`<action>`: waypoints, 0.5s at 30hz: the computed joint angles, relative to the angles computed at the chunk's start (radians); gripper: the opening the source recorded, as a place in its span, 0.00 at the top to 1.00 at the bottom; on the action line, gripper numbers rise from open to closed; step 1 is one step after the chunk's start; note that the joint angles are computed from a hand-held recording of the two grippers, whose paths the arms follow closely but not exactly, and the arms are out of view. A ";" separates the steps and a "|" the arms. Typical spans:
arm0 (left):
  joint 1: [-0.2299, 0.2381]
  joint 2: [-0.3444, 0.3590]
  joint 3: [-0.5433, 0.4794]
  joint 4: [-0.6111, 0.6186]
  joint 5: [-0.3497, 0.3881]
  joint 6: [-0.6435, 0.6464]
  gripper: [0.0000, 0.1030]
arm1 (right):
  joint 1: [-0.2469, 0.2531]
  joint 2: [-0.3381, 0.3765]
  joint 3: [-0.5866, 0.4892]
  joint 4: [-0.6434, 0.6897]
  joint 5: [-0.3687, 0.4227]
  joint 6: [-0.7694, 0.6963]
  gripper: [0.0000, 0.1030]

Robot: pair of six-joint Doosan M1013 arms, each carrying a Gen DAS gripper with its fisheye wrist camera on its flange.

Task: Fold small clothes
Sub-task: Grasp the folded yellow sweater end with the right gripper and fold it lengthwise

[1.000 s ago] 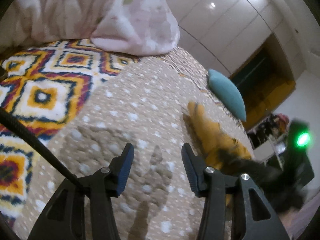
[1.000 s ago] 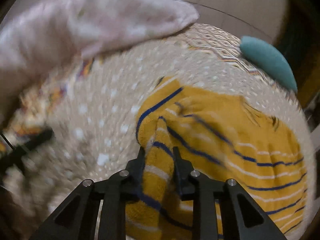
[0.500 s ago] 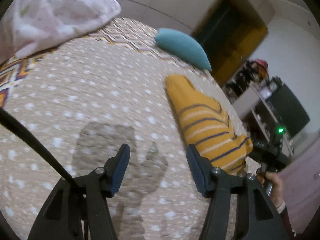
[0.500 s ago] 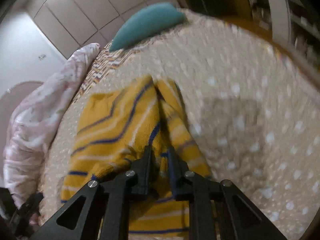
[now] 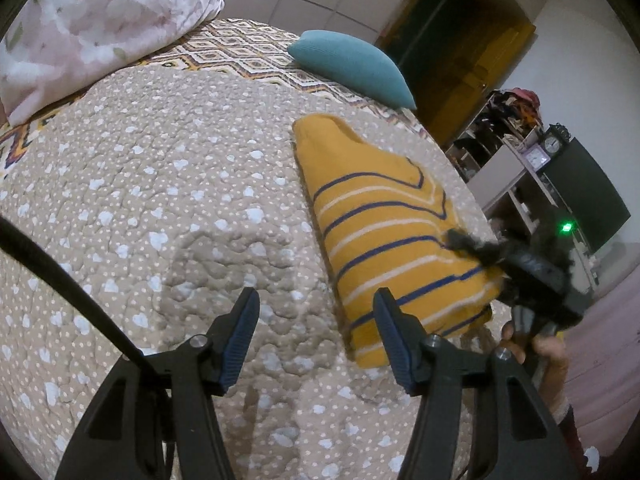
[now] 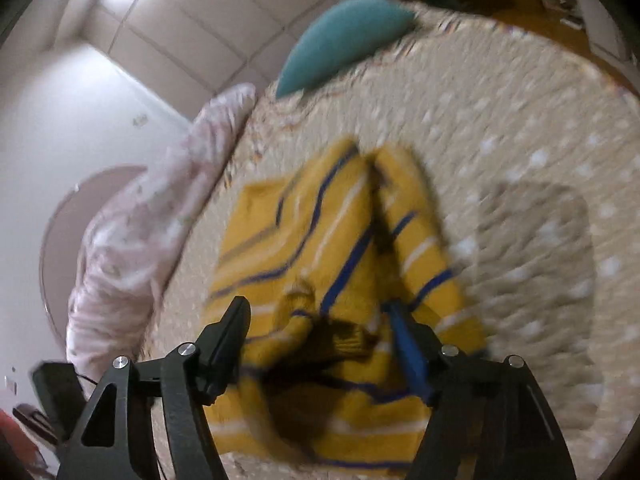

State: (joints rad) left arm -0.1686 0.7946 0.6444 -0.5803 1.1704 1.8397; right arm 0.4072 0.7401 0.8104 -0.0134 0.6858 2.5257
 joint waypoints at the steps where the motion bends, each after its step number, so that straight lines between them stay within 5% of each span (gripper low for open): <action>1: -0.004 0.005 -0.014 0.002 0.007 -0.005 0.44 | -0.002 0.016 -0.024 0.040 0.022 -0.051 0.65; 3: -0.011 0.014 -0.037 -0.005 0.018 -0.007 0.44 | -0.013 -0.015 0.046 0.133 -0.076 -0.092 0.77; 5: -0.025 0.023 -0.061 -0.010 0.019 0.009 0.44 | -0.009 -0.083 0.156 0.072 -0.188 -0.026 0.80; 8: -0.052 0.041 -0.090 -0.012 0.018 0.041 0.43 | 0.011 -0.143 0.246 -0.155 -0.197 0.173 0.80; 10: -0.072 0.074 -0.137 0.003 0.057 0.026 0.42 | 0.024 -0.148 0.254 -0.256 -0.105 0.244 0.80; 13: -0.105 0.143 -0.234 0.102 0.158 -0.042 0.42 | 0.019 -0.134 0.261 -0.178 -0.083 0.185 0.75; 15: -0.114 0.137 -0.203 0.138 0.128 -0.039 0.36 | 0.023 -0.132 0.273 -0.217 -0.102 0.222 0.70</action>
State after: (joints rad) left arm -0.2824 0.9316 0.4419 -0.4420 1.2982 1.8005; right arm 0.4305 0.6084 1.0833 -0.2308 0.5838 2.7476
